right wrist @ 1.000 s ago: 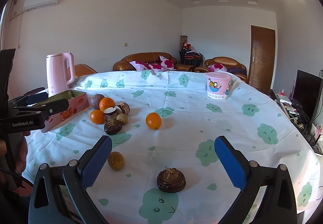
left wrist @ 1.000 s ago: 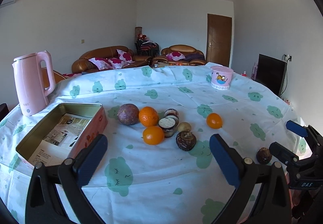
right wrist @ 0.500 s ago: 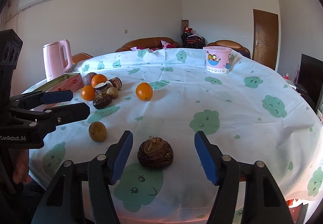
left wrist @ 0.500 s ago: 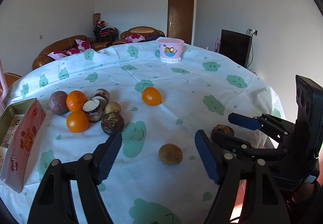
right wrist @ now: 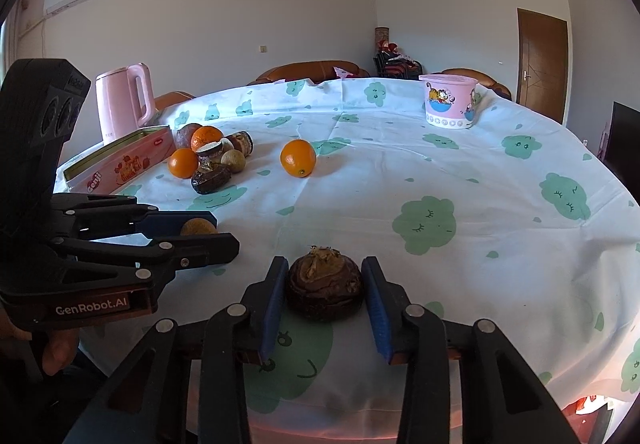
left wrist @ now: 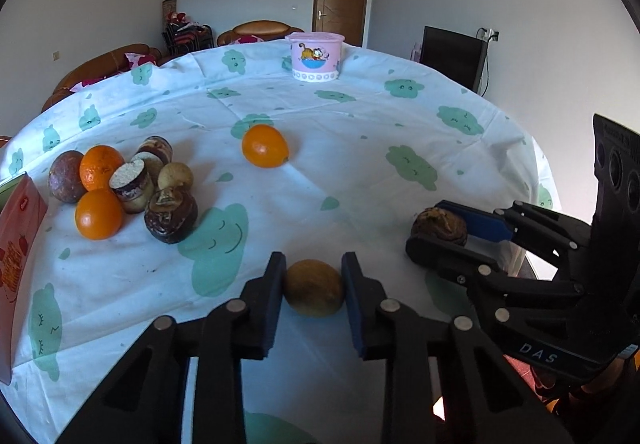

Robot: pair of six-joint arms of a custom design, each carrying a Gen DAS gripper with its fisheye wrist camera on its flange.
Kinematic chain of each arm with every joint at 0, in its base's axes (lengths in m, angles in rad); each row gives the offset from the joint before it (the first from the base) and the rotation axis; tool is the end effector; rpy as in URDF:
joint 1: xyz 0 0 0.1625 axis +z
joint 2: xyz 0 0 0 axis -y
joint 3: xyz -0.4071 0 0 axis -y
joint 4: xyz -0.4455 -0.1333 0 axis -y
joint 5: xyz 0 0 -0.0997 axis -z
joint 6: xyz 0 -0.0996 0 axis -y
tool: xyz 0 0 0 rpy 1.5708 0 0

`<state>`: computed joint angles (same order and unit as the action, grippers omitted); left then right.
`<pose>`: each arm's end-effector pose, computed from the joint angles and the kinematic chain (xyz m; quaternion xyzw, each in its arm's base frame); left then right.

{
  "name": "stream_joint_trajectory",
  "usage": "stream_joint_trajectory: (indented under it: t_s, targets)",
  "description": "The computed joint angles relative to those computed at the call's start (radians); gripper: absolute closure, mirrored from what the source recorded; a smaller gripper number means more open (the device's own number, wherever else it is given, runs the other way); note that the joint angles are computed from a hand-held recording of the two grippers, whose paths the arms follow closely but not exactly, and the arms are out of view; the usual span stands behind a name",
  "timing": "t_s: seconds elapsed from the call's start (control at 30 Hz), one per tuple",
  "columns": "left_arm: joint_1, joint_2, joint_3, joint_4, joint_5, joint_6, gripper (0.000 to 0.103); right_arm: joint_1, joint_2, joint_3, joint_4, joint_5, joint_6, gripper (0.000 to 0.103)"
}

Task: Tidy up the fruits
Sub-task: 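Grasp the small brown round fruit with the left tool while the right tool grasps a dark mangosteen, then carry the small fruit in the left tool while the right tool carries the mangosteen over the tin box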

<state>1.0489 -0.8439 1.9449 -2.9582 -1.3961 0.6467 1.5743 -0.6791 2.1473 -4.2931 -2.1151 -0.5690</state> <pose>-0.1663 -0.5914 0.0035 0.5335 0.8293 -0.1365 0.0950 0.0834 -0.4741 0.0432 0.0689 -0.7928 0.4820 0.3667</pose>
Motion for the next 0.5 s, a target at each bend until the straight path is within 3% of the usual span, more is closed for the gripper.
stream_joint_trajectory:
  t_s: [0.5]
  targets:
    - [0.009, -0.012, 0.024, -0.262, 0.082, 0.063, 0.073, 0.044, 0.007, -0.052, 0.065, 0.046, -0.024, 0.063]
